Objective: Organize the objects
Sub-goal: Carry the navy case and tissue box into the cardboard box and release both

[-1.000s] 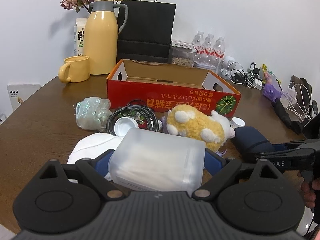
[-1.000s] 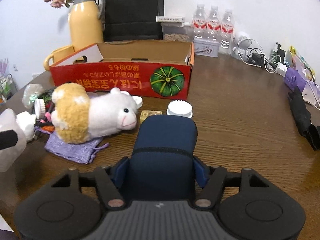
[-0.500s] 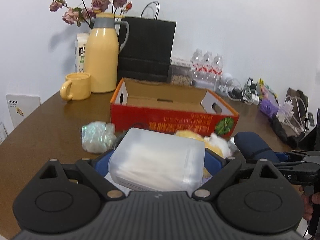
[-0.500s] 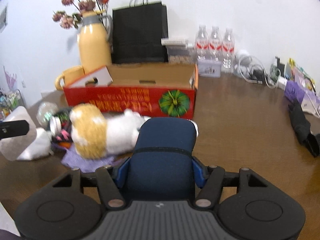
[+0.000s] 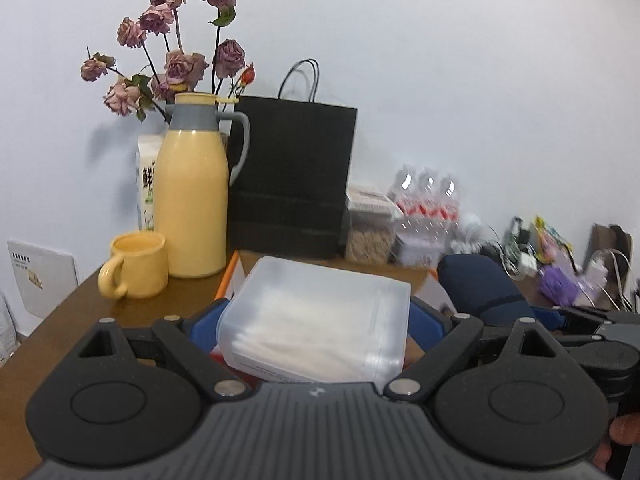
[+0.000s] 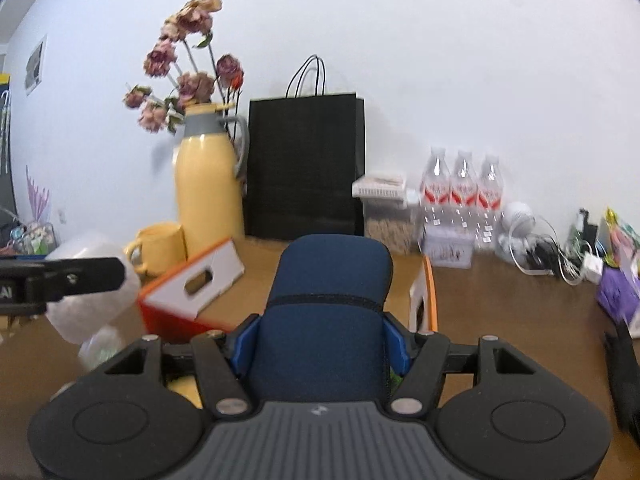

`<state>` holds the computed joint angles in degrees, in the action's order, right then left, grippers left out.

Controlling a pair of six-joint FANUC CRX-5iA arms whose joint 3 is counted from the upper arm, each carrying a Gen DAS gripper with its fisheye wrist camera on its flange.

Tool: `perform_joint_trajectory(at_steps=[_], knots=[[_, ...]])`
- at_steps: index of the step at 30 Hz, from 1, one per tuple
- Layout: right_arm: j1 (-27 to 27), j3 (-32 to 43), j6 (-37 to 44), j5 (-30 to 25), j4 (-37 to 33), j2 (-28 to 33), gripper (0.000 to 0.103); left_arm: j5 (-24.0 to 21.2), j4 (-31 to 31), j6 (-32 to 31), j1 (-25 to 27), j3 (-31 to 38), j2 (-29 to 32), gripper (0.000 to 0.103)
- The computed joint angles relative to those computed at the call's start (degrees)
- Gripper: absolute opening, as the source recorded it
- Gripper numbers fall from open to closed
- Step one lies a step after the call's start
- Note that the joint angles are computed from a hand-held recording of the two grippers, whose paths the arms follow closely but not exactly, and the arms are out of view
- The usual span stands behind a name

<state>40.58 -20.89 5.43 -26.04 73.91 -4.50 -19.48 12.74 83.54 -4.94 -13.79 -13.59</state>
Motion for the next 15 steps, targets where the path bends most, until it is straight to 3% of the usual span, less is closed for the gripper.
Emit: perform_joint_trajectory(at_steps=[5,8,12,15], knots=[[-3.6,6.9,-1.2,2.2,-0.1,7.6,0.062,-2.1,-9.5,10.7,-1.0,10.1,8.3,0.093],[-4.9,9.6,-0.7,1.9,0.6,11.5,0.062,-5.6,-20.0,19.7,-2.5,16.8,12.6,0.093],[-5.3,12.3,3.0,1.5,-3.1,14.8,0.062,-7.1,-25.7,24.6,-3.5,21.1,16.4,0.093],[-5.7,13.4,3.6,1.4,-5.5,16.4,0.062,-8.6,-25.8,25.1,-3.5,22.6,18.5,0.093]])
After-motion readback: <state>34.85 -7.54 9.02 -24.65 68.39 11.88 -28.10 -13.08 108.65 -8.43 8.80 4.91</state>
